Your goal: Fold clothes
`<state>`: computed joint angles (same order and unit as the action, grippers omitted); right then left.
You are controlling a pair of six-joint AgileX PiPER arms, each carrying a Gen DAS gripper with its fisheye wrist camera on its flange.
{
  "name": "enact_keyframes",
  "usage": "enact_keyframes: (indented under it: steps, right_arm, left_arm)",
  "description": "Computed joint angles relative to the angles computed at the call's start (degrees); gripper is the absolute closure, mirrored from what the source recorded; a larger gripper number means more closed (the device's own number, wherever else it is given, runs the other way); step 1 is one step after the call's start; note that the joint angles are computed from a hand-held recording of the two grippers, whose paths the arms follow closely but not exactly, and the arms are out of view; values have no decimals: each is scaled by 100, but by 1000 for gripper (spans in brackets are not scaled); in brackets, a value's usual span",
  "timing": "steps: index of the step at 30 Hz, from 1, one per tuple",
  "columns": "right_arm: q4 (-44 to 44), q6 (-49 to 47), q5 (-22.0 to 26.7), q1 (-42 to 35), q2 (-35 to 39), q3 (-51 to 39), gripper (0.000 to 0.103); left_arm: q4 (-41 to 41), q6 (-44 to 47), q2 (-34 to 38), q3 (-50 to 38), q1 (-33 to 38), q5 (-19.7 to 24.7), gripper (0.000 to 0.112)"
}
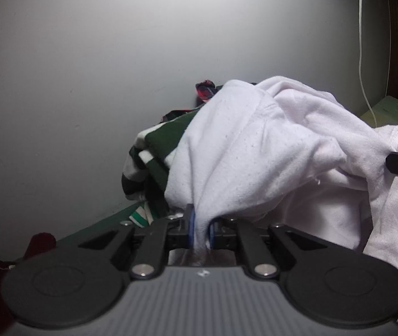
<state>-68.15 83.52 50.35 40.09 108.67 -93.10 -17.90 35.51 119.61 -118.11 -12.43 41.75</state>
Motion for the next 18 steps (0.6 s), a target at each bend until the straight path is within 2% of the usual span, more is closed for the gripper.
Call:
enact_keyframes:
  steps: [4,8,11,15,18]
  right_arm:
    - [-242,231,173,100,-227,173,97]
    - [-461,311,465,294,-503,263,97]
    - [-655,259,767,562,-738,302,97]
    - [-787,192,1109,980,-1079,375,97]
    - [-864,104,1421,1366,-1280,327,97]
  left_arm:
    - [-492,-73,-343,204,296,24,107]
    - [-818,49,-1015,914,548,-251,107]
    - [-1175,336,-1588,1430,867,-289,107]
    - [-1837,950,-2335,2020,1495,-147,106]
    - [-2412,1444,-2786,2237,2167,279,106]
